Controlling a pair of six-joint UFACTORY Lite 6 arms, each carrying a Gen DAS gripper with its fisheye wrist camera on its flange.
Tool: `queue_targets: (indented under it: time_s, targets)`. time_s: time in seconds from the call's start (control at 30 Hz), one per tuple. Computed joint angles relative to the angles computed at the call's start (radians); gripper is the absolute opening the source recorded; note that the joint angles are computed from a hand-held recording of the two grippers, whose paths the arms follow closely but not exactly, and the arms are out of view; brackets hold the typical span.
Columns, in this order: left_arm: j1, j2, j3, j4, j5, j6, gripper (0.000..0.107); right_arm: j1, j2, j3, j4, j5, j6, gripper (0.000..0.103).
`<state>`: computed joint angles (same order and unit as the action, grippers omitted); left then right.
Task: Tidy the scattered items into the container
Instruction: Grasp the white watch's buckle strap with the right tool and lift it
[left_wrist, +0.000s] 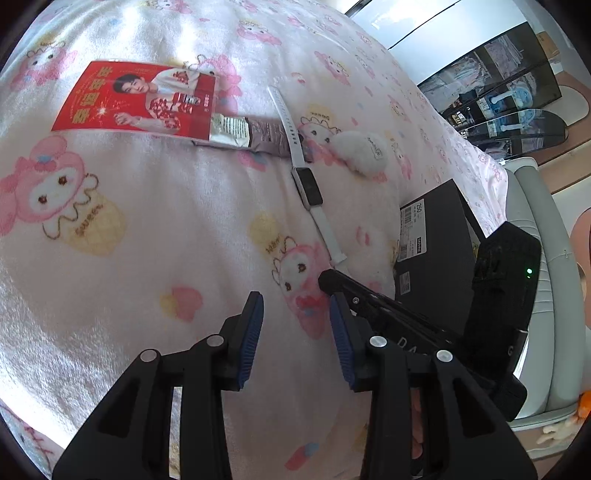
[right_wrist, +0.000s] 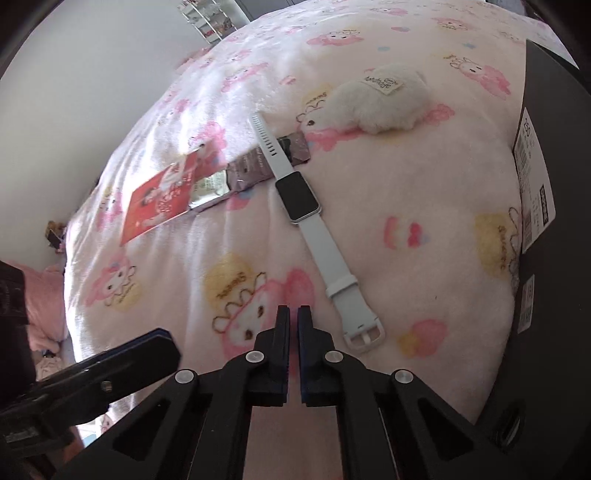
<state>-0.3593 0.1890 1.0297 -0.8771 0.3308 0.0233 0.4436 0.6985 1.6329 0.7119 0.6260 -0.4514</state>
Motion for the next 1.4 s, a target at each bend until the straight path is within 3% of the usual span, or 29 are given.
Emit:
queue_targets:
  time_s: [0.07,0.23,0.3,0.4,0.5,0.57,0.63,0.73,0.87,0.97,1.07,1.13,1.17,1.27,1.4]
  targets:
    - [-0.01,-0.049,-0.049,-0.062,-0.021,0.027,0.038,0.017,-0.046,-0.056,-0.017,-0.032,-0.019,0.002]
    - [-0.031,-0.081,-0.05,0.085,-0.023,-0.117,0.04,0.037,-0.054,-0.052,-0.119,-0.103,0.079,0.003]
    - [-0.027,-0.071,-0.046,0.043,-0.028,-0.071,0.041,0.061,-0.018,0.01,-0.259,-0.098,0.2,0.006]
    - [-0.014,-0.002,0.004,0.033,-0.029,-0.041,0.041,0.066,0.108,0.147,-0.347,-0.053,0.265,0.029]
    - [0.04,0.066,0.052,-0.136,-0.013,0.135,0.041,0.019,0.244,0.296,-0.242,0.04,0.224,0.031]
    - [0.066,0.093,0.078,-0.233,-0.008,0.234,0.041,0.009,0.247,0.291,-0.195,0.04,0.187,0.024]
    - [0.083,0.13,0.117,-0.321,0.011,0.325,0.041,0.007,0.215,0.247,-0.141,0.034,0.11,0.005]
    - [0.097,0.227,0.207,-0.451,0.062,0.45,0.041,-0.014,0.138,0.134,0.025,0.029,-0.03,0.002]
    - [0.079,0.399,0.383,-0.45,0.138,0.415,0.041,-0.038,0.025,-0.024,0.185,0.021,-0.172,0.001]
    - [0.044,0.518,0.528,-0.335,0.145,0.283,0.041,-0.03,-0.064,-0.12,0.156,-0.014,-0.185,0.001]
    - [0.019,0.625,0.653,-0.19,0.139,0.113,0.04,0.014,-0.177,-0.224,-0.031,-0.127,-0.03,0.001]
    - [0.011,0.669,0.697,-0.153,0.137,0.054,0.033,0.014,-0.213,-0.264,-0.109,-0.163,0.054,0.001]
    - [0.006,0.683,0.716,-0.109,0.137,0.004,0.018,0.002,-0.217,-0.27,-0.109,-0.158,0.071,0.001]
    - [-0.005,0.639,0.654,-0.141,0.098,0.02,0.003,-0.034,-0.21,-0.271,-0.067,-0.126,0.083,0.002]
    - [-0.043,0.494,0.478,-0.204,0.028,0.089,0.001,-0.063,-0.254,-0.326,0.0,-0.125,0.03,0.002]
